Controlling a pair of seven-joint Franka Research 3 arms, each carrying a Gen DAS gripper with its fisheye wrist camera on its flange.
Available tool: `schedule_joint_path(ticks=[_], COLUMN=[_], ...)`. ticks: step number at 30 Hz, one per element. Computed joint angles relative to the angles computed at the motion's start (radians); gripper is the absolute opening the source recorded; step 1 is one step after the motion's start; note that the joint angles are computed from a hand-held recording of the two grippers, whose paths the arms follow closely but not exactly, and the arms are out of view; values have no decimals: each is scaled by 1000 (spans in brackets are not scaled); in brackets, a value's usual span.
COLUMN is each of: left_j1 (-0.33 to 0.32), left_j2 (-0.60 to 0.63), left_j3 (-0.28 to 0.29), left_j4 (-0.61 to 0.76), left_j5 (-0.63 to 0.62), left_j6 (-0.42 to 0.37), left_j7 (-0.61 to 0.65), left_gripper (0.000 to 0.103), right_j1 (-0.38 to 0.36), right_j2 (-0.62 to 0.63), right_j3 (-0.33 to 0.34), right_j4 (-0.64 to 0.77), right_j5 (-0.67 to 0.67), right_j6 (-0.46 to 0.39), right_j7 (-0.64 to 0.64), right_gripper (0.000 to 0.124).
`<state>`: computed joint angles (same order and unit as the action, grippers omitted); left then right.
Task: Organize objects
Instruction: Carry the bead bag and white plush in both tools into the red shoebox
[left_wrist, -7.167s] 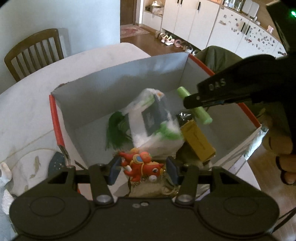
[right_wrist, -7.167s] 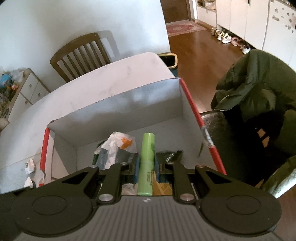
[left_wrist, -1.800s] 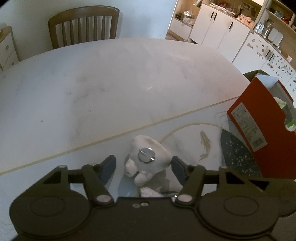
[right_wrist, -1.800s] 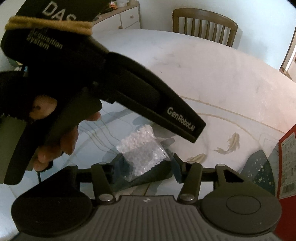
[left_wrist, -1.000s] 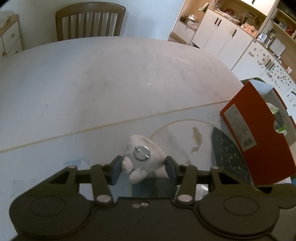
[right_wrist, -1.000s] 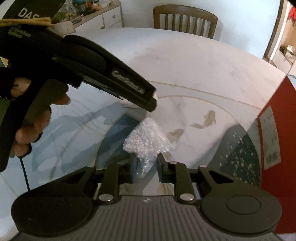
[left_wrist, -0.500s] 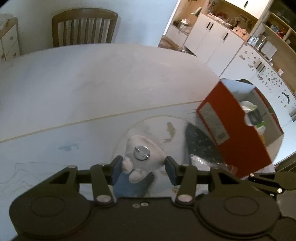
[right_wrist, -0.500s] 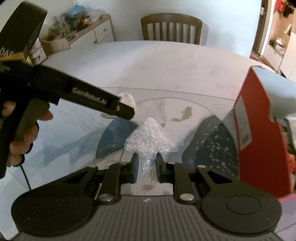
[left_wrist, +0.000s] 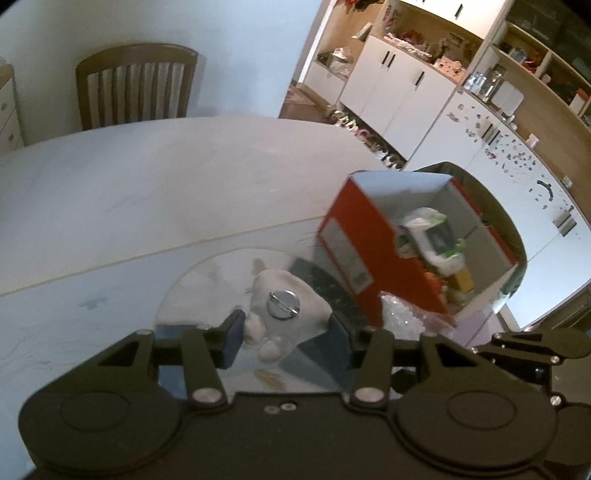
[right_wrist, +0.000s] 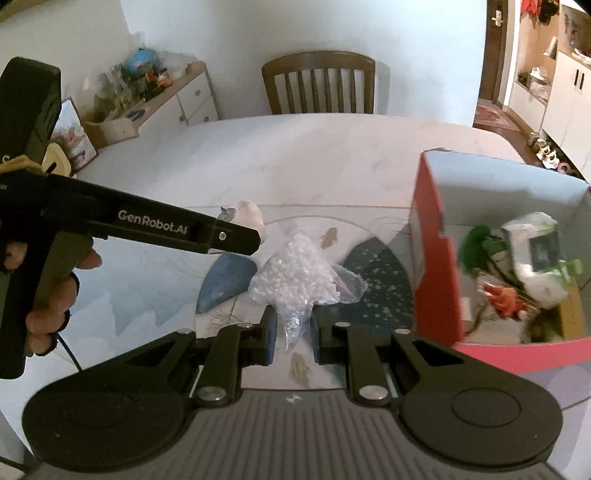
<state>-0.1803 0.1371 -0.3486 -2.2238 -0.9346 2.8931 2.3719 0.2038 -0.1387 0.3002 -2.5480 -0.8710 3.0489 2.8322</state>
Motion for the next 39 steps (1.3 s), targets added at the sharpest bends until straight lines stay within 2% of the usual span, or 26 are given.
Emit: schedule_joint_path(ticks=[3, 7, 14, 20, 27, 30, 36, 39], left_j1=[-19, -51, -96, -120, -183, -220, -242, -268], left_j2=[-13, -19, -3, 29, 92, 128, 202, 233], left_j3=[-12, -17, -36, -53, -25, 0, 11, 38], left_j4=[-3, -1, 11, 36, 87, 125, 199, 232], left_j5=[3, 27, 165, 350, 612, 723, 870, 956], left_j6=[19, 43, 98, 124, 137, 124, 76, 54], left_j7=[-16, -55, -218, -401, -637, -736, -865, -942], left_gripper=[48, 49, 49, 49, 47, 47, 47, 47], right_j1=[25, 12, 6, -8, -15, -42, -104, -88], right_j2=[-72, -152, -259, -317, -374, -387, -378, -336], right_j3=[-29, -52, -118, -176, -277, -302, -331, -386], right_j4=[-54, -125, -223, -304, -378, -394, -407, -390], right_j5=[99, 178, 285, 353, 426, 451, 496, 530], right_j6=[-2, 36, 56, 96, 110, 112, 127, 127], right_j7=[-91, -178, -326, -430, -568, -623, -731, -795], right_gripper=[18, 18, 18, 18, 18, 18, 18, 18])
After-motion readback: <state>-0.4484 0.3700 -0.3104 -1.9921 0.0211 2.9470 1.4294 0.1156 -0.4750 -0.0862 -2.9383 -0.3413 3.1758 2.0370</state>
